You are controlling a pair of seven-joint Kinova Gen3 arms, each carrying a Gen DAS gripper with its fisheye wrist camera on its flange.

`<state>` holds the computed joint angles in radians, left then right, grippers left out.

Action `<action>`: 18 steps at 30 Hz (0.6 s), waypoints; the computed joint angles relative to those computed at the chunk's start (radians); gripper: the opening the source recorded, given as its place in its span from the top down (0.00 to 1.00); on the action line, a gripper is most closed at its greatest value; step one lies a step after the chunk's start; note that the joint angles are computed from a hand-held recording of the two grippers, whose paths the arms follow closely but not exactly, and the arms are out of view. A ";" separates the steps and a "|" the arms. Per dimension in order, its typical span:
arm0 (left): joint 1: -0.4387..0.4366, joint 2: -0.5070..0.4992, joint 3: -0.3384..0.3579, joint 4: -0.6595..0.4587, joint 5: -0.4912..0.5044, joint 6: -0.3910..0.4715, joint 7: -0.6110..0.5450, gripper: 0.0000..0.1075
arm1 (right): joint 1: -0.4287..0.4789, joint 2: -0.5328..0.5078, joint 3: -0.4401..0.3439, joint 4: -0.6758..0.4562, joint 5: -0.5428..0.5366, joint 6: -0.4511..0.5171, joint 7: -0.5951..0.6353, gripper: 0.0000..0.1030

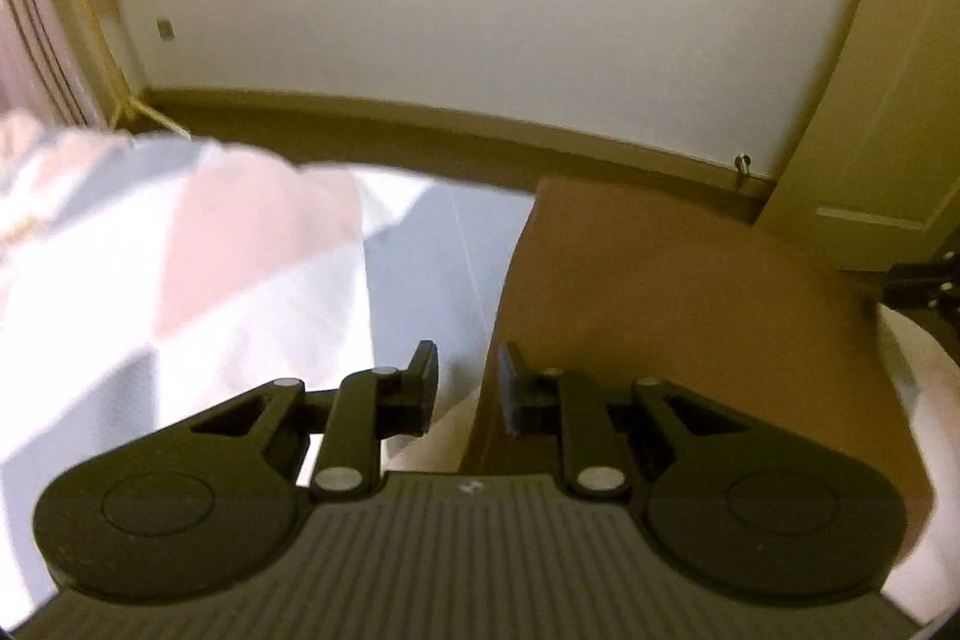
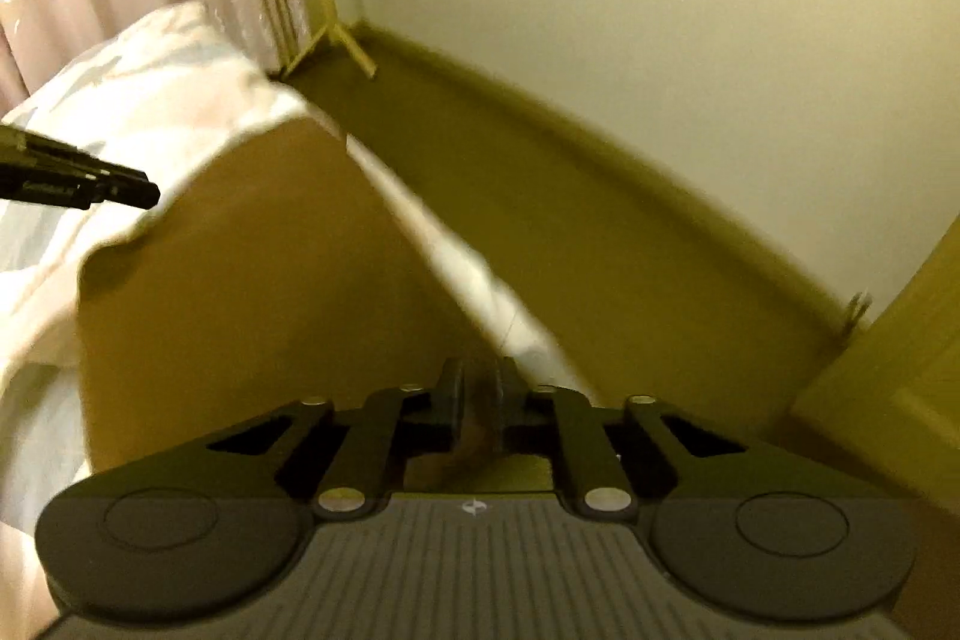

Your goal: Fold clothes

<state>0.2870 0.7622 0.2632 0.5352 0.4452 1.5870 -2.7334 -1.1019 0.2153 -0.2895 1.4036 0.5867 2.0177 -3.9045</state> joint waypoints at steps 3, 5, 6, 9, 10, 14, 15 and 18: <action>-0.045 -0.053 0.018 0.053 0.006 0.052 -0.078 0.84 | -0.069 0.057 0.002 -0.137 0.093 0.063 0.039 0.79; -0.056 -0.094 0.003 0.145 -0.012 0.053 -0.130 0.84 | -0.096 0.104 0.010 -0.223 0.139 0.056 0.108 0.79; -0.057 -0.114 -0.017 0.192 -0.013 0.037 -0.134 0.84 | -0.100 0.127 0.015 -0.250 0.145 0.031 0.136 0.80; -0.047 -0.144 -0.039 0.295 -0.034 -0.042 -0.084 0.83 | -0.096 0.153 0.048 -0.237 0.085 -0.049 0.134 0.80; -0.038 -0.142 -0.041 0.305 -0.035 -0.055 -0.051 0.81 | -0.094 0.159 0.060 -0.225 0.061 -0.077 0.128 0.80; -0.025 -0.166 -0.049 0.342 -0.048 -0.113 0.061 0.80 | -0.039 0.169 0.020 -0.204 0.017 -0.123 0.082 0.80; -0.036 -0.182 -0.045 0.344 -0.044 -0.112 0.072 0.81 | -0.057 0.164 0.037 -0.223 0.017 -0.097 0.078 0.80; -0.076 -0.235 -0.042 0.346 -0.039 -0.092 0.080 0.75 | -0.170 0.182 0.106 -0.345 0.059 0.025 0.086 0.74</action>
